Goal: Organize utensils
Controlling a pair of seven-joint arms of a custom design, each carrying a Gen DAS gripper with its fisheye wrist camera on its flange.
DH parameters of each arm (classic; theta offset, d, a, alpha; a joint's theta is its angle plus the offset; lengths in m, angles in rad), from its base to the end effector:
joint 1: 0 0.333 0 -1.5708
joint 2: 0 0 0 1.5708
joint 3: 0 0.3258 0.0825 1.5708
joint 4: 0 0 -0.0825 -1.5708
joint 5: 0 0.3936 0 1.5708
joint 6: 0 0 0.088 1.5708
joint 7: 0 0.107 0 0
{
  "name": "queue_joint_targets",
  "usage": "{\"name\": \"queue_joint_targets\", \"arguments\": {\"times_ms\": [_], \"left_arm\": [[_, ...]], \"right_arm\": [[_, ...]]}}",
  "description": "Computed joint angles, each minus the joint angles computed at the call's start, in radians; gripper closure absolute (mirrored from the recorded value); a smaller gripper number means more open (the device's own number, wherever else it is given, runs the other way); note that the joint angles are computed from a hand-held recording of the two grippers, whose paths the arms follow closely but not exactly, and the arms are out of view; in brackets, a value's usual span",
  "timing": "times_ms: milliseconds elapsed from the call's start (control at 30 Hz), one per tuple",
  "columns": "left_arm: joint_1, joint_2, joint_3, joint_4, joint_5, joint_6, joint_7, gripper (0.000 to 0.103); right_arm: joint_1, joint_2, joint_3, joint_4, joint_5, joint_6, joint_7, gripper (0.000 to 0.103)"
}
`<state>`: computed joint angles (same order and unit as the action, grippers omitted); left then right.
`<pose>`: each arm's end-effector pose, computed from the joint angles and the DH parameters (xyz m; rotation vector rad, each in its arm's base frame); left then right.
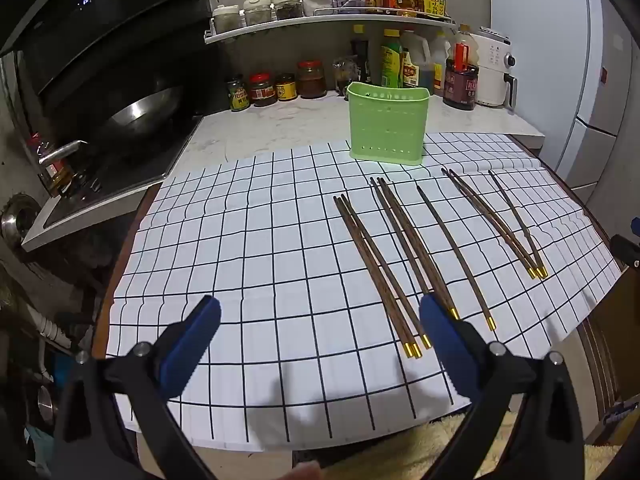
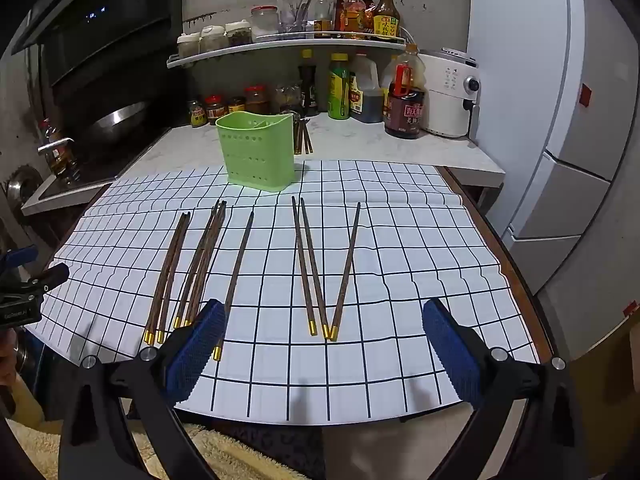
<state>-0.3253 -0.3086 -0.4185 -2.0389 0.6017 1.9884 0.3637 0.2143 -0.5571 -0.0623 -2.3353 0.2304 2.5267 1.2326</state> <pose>0.3766 -0.3326 0.6069 -1.9632 1.4812 -0.4346 0.4337 0.0582 0.6334 -1.9961 1.3963 -0.5419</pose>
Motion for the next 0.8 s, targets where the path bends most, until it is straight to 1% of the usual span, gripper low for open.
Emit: {"name": "queue_joint_targets", "arguments": {"times_ms": [533, 800], "left_arm": [[0.004, 0.004, 0.006, 0.007, 0.002, 0.006, 0.004, 0.006], [0.005, -0.004, 0.0, -0.009, 0.007, 0.014, -0.017, 0.006]], "right_arm": [[0.001, 0.003, 0.0, -0.005, 0.002, 0.014, -0.002, 0.006], [0.002, 0.013, -0.002, 0.0, 0.005, 0.019, -0.01, 0.006]]}}
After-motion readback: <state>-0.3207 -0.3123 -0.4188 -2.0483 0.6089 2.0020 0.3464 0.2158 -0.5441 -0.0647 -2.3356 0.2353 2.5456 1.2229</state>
